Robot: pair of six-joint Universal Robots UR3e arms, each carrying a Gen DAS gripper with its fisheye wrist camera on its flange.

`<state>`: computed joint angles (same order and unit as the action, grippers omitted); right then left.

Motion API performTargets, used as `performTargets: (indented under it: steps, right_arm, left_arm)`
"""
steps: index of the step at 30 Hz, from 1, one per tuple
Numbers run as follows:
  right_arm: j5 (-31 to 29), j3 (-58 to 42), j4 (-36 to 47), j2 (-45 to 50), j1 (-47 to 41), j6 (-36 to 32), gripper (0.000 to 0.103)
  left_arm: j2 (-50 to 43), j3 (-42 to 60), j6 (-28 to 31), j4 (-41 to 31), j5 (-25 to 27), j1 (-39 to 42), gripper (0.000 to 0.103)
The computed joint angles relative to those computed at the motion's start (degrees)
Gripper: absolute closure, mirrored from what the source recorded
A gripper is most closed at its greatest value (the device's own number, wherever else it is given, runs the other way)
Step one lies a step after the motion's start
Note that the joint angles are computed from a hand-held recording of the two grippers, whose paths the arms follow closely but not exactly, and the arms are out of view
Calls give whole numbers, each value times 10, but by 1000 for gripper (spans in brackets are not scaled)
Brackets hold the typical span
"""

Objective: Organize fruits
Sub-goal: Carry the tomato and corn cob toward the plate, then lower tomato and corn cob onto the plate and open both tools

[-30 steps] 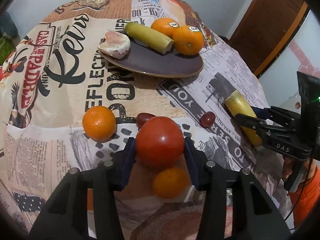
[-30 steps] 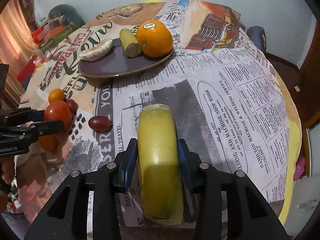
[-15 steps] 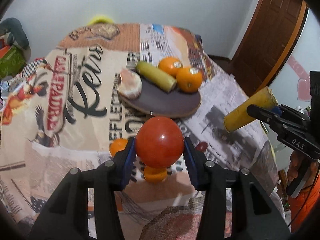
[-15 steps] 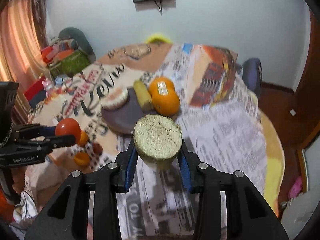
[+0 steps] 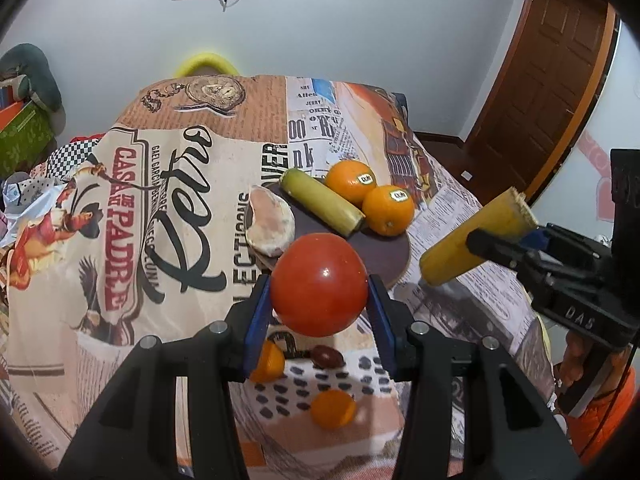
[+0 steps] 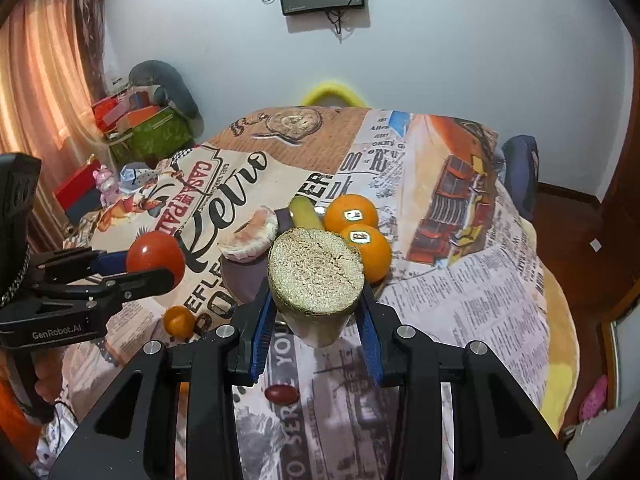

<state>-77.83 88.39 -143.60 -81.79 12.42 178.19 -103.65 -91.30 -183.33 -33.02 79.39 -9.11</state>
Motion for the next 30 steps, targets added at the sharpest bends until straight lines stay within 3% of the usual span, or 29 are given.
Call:
performTargets:
  steps: [14, 30]
  right_arm:
    - [7, -165, 64, 143, 20, -17, 68]
    - [53, -200, 54, 197, 2, -31, 68]
  left_arm:
    - [-115, 113, 12, -32, -17, 14, 57]
    - [-215, 242, 9, -101, -19, 3, 57]
